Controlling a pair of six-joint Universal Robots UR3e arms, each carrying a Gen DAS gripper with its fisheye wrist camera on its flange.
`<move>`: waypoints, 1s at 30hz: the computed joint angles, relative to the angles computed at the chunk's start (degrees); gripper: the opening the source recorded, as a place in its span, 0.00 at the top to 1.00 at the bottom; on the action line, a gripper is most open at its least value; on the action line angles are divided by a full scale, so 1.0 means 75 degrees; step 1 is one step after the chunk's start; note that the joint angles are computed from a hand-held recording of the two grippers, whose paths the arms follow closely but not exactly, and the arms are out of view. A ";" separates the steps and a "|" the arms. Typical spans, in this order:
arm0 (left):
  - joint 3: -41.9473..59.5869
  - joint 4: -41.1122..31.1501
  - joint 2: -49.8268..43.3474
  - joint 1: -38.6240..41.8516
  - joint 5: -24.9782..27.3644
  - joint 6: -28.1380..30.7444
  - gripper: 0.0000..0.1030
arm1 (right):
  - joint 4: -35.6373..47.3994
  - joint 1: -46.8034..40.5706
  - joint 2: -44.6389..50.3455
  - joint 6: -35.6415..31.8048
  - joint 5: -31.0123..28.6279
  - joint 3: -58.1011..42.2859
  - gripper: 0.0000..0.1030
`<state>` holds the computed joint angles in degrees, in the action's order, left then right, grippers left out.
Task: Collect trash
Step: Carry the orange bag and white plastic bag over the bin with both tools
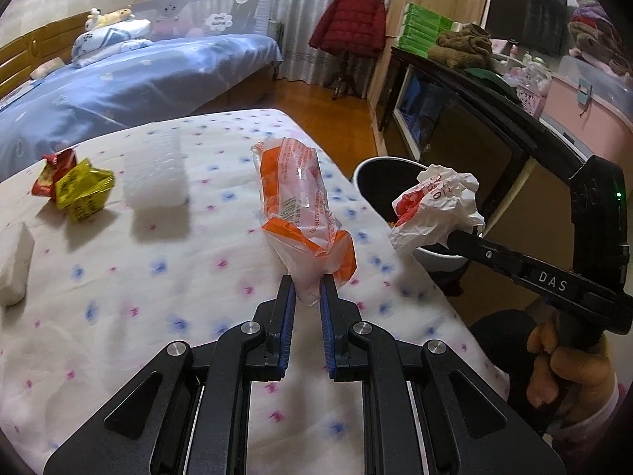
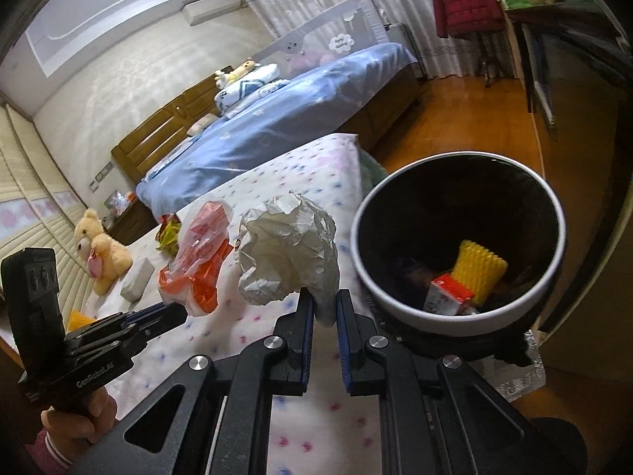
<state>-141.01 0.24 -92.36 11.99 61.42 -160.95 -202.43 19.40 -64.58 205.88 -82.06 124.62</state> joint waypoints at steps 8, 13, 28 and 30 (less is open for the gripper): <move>0.0724 -0.0047 -0.0536 -0.0741 0.0287 -0.0406 0.89 | -0.0298 -0.0495 -0.0208 -0.0055 0.0087 0.0551 0.89; 0.1164 -0.0080 -0.0848 -0.1088 0.0417 -0.0522 0.89 | -0.0470 -0.0795 -0.0289 -0.0114 0.0161 0.0823 0.89; 0.2680 -0.0491 -0.1852 -0.2137 0.0861 -0.0952 0.89 | -0.0595 -0.1316 -0.0311 -0.0164 -0.0001 0.1106 0.89; 0.2920 -0.0585 -0.2017 -0.2267 0.0924 -0.0999 0.89 | -0.0650 -0.1388 -0.0257 -0.0193 0.0029 0.1107 0.89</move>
